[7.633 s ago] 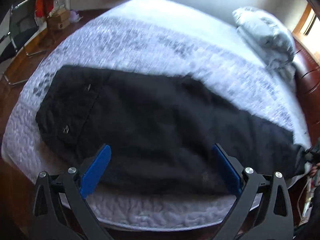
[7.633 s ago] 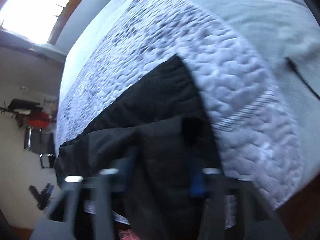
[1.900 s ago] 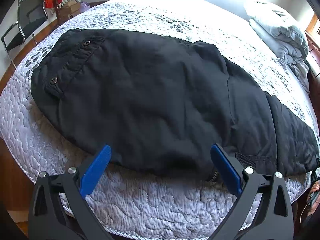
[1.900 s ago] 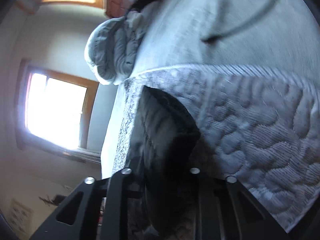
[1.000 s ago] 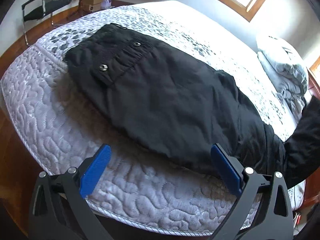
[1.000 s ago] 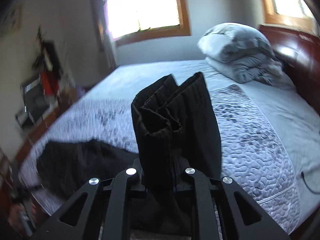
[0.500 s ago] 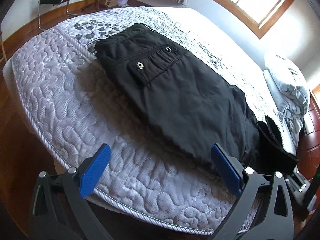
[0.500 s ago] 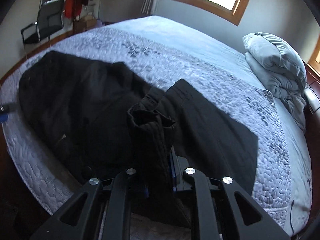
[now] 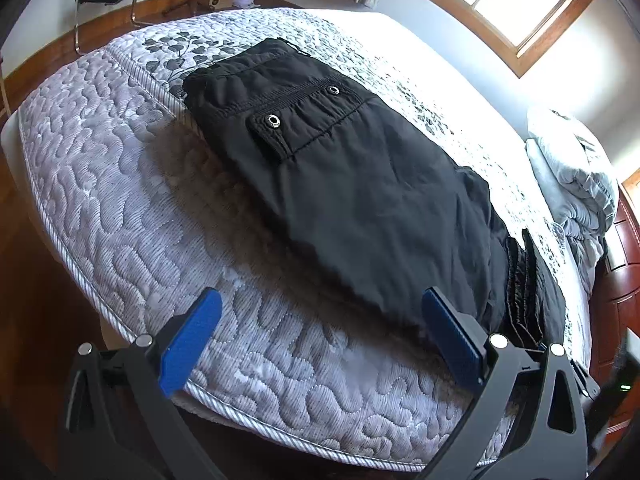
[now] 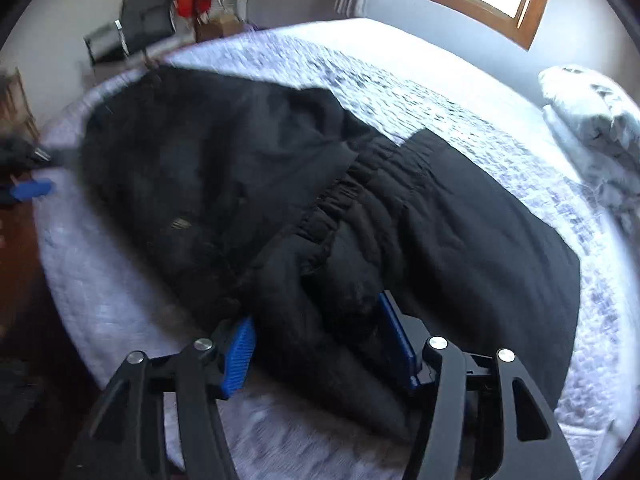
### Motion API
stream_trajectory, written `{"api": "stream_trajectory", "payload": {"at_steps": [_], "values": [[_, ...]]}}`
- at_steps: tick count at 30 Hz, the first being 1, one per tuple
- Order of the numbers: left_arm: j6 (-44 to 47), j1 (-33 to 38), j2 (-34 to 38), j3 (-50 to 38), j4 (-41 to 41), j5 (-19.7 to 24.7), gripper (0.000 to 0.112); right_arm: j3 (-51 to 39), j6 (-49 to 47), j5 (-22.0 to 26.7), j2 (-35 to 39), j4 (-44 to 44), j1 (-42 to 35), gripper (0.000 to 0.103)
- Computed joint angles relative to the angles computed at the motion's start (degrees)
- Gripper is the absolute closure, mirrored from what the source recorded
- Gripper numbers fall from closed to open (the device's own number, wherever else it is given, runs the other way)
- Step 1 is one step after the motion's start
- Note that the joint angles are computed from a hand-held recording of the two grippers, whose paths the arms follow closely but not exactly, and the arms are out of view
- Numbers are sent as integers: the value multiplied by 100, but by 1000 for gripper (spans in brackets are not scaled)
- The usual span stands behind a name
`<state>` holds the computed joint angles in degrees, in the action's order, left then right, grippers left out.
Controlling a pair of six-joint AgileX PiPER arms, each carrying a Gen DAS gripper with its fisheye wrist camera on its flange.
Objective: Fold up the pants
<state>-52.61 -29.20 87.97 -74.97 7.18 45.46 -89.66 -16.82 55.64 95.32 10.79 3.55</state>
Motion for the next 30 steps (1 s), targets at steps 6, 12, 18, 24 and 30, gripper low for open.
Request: {"api": "stream_trajectory", "payload": {"at_steps": [6, 12, 18, 24, 30], "values": [[-95, 51, -14, 77, -42, -124, 13, -180, 227, 240, -213, 327, -369, 40], [-35, 26, -15, 140, -107, -179, 13, -264, 1054, 12, 243, -1302, 328, 49], [-40, 84, -47, 214, -153, -246, 13, -391, 806, 89, 440, -953, 76, 87], [-21, 94, -16, 245, -227, -287, 13, -796, 233, 307, 159, 45, -241, 90], [-4, 7, 43, 166, -229, -257, 13, -844, 176, 463, 430, 93, -38, 90]]}}
